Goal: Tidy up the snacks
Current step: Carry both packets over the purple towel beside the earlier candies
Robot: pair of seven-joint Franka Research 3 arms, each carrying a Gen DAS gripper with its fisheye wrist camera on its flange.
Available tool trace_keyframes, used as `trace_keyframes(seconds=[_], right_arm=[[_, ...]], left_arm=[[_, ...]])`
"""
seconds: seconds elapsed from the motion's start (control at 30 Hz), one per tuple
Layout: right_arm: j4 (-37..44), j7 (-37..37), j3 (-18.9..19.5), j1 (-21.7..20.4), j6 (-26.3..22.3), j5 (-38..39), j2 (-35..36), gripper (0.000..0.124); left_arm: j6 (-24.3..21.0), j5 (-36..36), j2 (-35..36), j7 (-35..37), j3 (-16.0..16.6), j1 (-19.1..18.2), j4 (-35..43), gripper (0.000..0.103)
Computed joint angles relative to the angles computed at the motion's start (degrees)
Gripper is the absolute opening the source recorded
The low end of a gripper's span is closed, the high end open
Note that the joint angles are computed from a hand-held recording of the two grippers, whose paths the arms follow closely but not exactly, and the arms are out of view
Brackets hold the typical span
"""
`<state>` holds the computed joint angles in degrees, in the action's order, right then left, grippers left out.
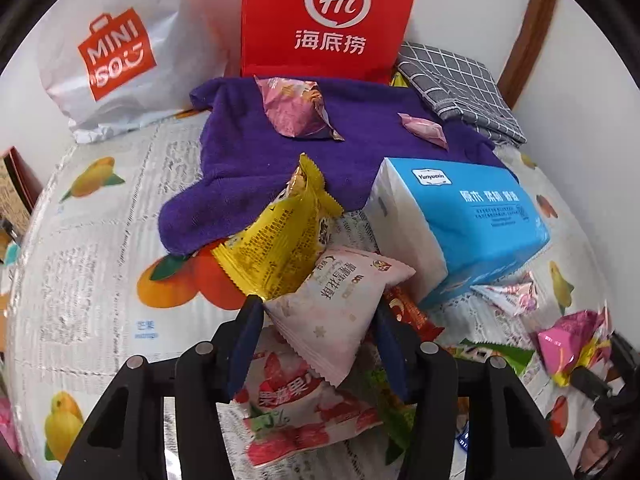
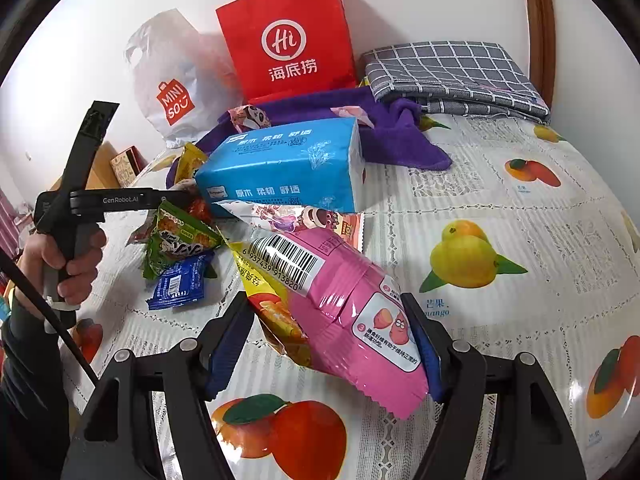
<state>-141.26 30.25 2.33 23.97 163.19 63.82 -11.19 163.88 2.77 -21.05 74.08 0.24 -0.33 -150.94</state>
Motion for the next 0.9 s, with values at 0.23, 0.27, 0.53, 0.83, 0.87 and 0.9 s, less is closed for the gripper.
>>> trace_keyframes(seconds=[0.23, 0.27, 0.53, 0.83, 0.87, 0.9], right_arm=[[-0.5, 2.9, 0.3, -0.3, 0.4, -2.6, -0.7, 0.072], [-0.6, 3.6, 0.3, -0.3, 0.6, -3.1, -0.8, 0.072], [-1.5, 5.1, -0.4, 0.6, 1.4, -4.9, -3.8, 0.071], [1.1, 6.6, -1.1, 2.2, 2.0, -7.0, -5.0, 0.071], [1.7, 6.5, -1.3, 2.4, 1.9, -6.8, -4.8, 0.071], [2.3, 6.8, -1.3, 2.5, 1.9, -7.0, -4.7, 0.071]], left_arm=[[-0.6, 1.0, -4.9, -1.0, -0.5, 0.1, -2.5, 0.052], [-0.8, 1.0, -5.5, -1.2, -0.4, 0.0, -2.8, 0.052], [-2.3, -0.8, -11.2, -1.4, 1.3, -2.4, -4.9, 0.052], [-3.5, -2.7, -13.0, -2.4, 1.3, -4.8, -3.3, 0.052], [-3.7, -2.7, -13.0, -2.4, 1.2, -4.9, -3.0, 0.052], [-3.9, -2.5, -12.9, -2.6, 0.9, -4.8, -2.4, 0.052]])
